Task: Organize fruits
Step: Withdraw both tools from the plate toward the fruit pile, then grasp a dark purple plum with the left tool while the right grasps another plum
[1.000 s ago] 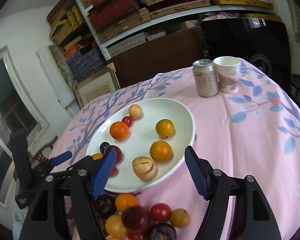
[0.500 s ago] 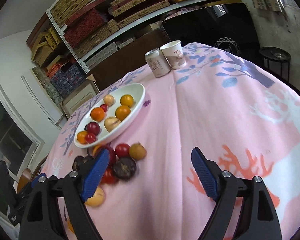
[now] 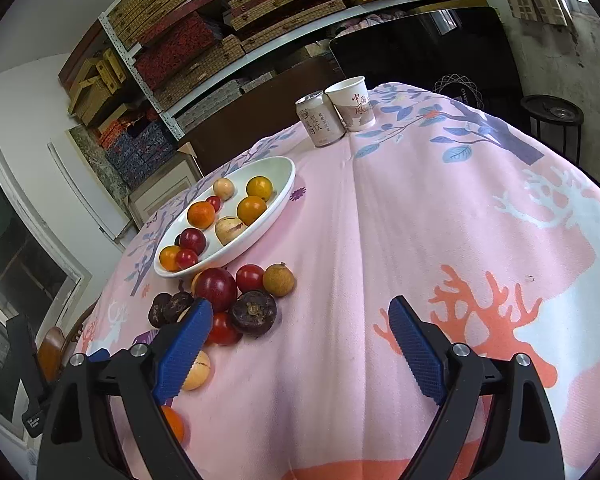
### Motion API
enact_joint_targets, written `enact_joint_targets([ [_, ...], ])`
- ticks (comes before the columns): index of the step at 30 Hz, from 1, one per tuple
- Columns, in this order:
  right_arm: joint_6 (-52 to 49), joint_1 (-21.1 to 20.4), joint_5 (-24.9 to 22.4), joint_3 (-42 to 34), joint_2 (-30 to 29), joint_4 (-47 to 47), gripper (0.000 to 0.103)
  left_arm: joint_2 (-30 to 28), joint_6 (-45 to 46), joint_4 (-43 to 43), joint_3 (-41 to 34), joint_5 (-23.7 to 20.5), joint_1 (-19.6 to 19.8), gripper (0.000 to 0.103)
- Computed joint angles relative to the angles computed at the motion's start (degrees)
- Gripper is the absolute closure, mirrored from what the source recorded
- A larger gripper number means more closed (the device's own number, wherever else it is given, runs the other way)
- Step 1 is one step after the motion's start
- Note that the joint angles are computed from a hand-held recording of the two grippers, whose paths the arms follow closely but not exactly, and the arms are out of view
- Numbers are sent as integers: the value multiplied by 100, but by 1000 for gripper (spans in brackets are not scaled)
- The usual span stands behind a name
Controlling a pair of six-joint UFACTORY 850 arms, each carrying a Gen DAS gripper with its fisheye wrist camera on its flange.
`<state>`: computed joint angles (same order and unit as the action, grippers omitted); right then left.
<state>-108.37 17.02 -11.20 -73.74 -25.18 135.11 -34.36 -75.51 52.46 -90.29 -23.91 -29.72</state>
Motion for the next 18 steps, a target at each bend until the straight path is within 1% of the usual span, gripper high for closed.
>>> enact_joint_targets([
  [2, -28, 9, 11, 1, 3, -20, 12, -106, 111, 49, -166, -83, -1, 5],
  [4, -32, 22, 37, -9, -4, -54, 12, -308, 0, 327, -468, -419, -11, 5],
  [5, 86, 20, 55, -34, -20, -192, 12, -443, 75, 303, -674, -589, 9, 5],
  [6, 190, 21, 74, -51, -31, -310, 12, -549, 297, 102, -837, -617, 54, 5],
  [8, 243, 33, 110, -56, -30, -380, 12, -735, 972, -628, -1129, -521, 170, 5],
  [10, 251, 39, 121, -60, -31, -401, 12, -857, 1504, -1161, -1321, -438, 239, 5],
  [12, 365, 49, 157, -81, -43, -534, 11, -993, 1756, -1318, -1529, -490, 253, 5],
  [15, 789, 74, 230, -161, -87, -1024, 11, -1272, 2121, -1603, -1969, -688, 278, 5],
  [16, 795, 86, 254, -172, -93, -1064, 11, -1396, 2336, -1827, -2166, -779, 304, 5],
  [18, 737, 107, 297, -183, -96, -1057, 11, -1513, 2586, -2147, -2348, -805, 357, 4],
])
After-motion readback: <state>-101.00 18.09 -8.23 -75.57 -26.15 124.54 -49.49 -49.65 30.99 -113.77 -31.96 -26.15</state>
